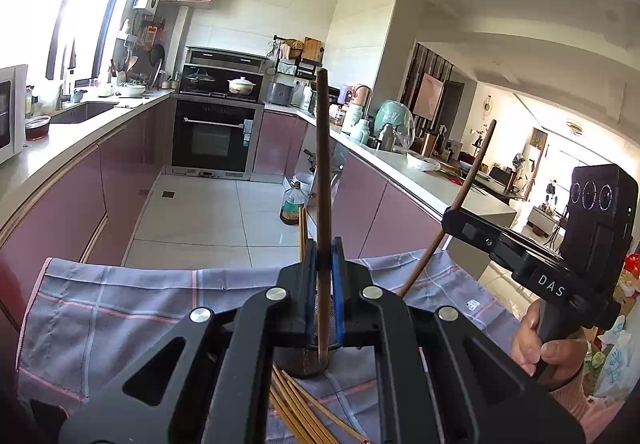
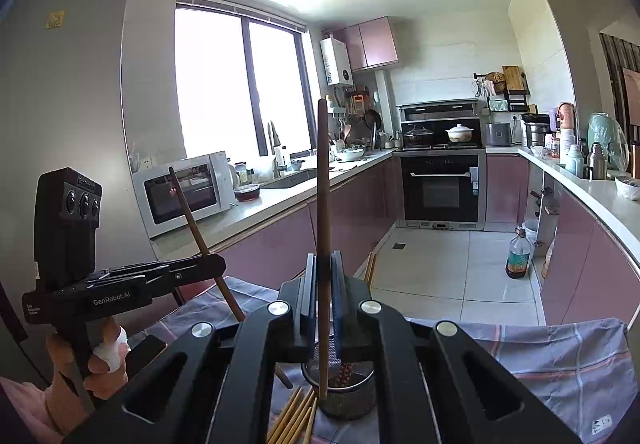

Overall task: Organize utensils
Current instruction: 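Lower the left tool's chopstick into the mesh cup while the right tool lowers its own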

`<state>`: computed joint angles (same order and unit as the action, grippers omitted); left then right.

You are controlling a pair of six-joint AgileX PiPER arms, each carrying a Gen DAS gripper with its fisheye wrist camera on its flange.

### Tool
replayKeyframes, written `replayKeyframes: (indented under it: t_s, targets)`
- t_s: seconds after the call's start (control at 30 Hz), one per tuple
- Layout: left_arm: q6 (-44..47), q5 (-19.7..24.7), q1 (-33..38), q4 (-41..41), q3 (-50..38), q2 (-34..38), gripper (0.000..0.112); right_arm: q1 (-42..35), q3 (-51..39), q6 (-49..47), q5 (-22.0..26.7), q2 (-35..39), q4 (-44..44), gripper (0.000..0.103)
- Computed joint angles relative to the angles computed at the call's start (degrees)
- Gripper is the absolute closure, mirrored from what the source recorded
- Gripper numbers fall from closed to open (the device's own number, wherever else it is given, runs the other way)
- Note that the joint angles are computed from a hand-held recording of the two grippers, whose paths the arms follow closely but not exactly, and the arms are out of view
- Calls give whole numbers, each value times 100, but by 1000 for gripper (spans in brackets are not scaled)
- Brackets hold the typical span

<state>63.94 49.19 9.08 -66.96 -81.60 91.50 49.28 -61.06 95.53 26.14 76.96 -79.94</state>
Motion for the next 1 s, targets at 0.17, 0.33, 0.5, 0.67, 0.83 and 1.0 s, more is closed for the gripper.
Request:
replayKeyframes:
  t_s: [0.17,0.33,0.5,0.67,0.83,1.0]
  targets:
    - [-49,-86,-81,54,-64,39,105,-72,-102,2,-31,90,-18,98]
    - [-41,-203,-149,88,-39,13,105,-224,-182,97,-169,231,-75,98]
    - [-58,-340,-245,124,9,-30,105,-496,-238,61,-407,312,-2,98]
    - [-191,-498,-354,278,-16,-3,105,-541,-280,99,-421,423,24,98]
    - [-368,-697,-524,501,42,-11,105,-670,-377,-18,-488,587,203,98]
    - [-647,-818,-680,786,-3,101,105,-767,-531,-316,-539,774,548,98]
